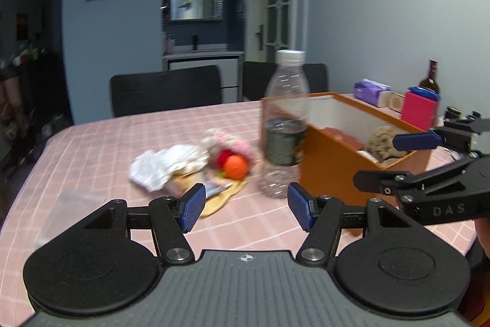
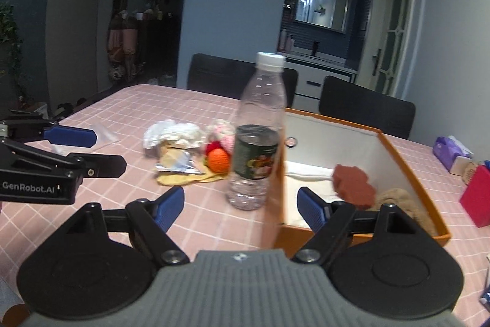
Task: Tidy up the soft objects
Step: 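Withdraw both tools from the box toward the remaining items, then grasp the clear mesh bag with the left tool while the right tool grasps the white tissue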
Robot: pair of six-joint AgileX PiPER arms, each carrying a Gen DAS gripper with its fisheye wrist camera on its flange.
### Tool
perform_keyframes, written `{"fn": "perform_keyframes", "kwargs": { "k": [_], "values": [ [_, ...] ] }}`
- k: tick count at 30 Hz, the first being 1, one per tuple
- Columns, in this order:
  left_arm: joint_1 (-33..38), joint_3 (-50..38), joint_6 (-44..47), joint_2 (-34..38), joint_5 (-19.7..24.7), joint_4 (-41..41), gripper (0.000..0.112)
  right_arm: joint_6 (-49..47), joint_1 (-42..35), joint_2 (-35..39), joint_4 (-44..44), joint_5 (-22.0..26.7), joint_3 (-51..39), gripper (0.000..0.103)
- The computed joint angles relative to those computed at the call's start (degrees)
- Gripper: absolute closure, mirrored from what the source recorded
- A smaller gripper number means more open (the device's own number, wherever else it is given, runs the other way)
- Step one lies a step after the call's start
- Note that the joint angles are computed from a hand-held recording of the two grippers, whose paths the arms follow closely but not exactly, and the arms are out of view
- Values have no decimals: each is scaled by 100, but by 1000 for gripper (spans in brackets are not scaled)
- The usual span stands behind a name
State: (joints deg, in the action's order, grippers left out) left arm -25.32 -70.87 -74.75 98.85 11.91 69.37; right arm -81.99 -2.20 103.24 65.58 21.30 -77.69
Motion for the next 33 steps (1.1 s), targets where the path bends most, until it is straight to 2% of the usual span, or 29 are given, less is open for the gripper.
{"fn": "perform_keyframes", "kwargs": {
  "k": [6, 7, 10, 15, 21, 24, 27, 31, 33],
  "values": [
    [594, 930, -1793, -529, -154, 1646, 40, -991, 445, 358, 1353, -95, 23, 23],
    [704, 1046, -2012, -590, -160, 1855, 40, -952, 538, 460, 1352, -114, -42, 23],
    [963, 1211, -1903, -659, -44, 1692, 39, -804, 810, 807, 1353, -279, -298, 24],
    [1377, 1302, -1915, -586, 109, 1805, 34, 454, 1097, 1442, 335, -313, -1010, 24],
    [1866, 865, -403, -105, 205, 804, 33, 1976, 1303, 1998, -980, -260, -1765, 24],
    [2061, 480, 761, 208, 226, -59, 32, 2592, 1365, 2240, -1525, -198, -2138, 24],
    [2298, 5, 2024, 567, 217, -1257, 32, 3191, 1415, 2510, -2042, -119, -2591, 24],
    [2475, -285, 2388, 903, 160, -1613, 32, 3898, 1495, 2892, -2825, 115, -3347, 24],
    [2561, -517, 3201, 1070, 222, -2425, 32, 4114, 1533, 3176, -3147, 340, -3948, 23]
  ]
}}
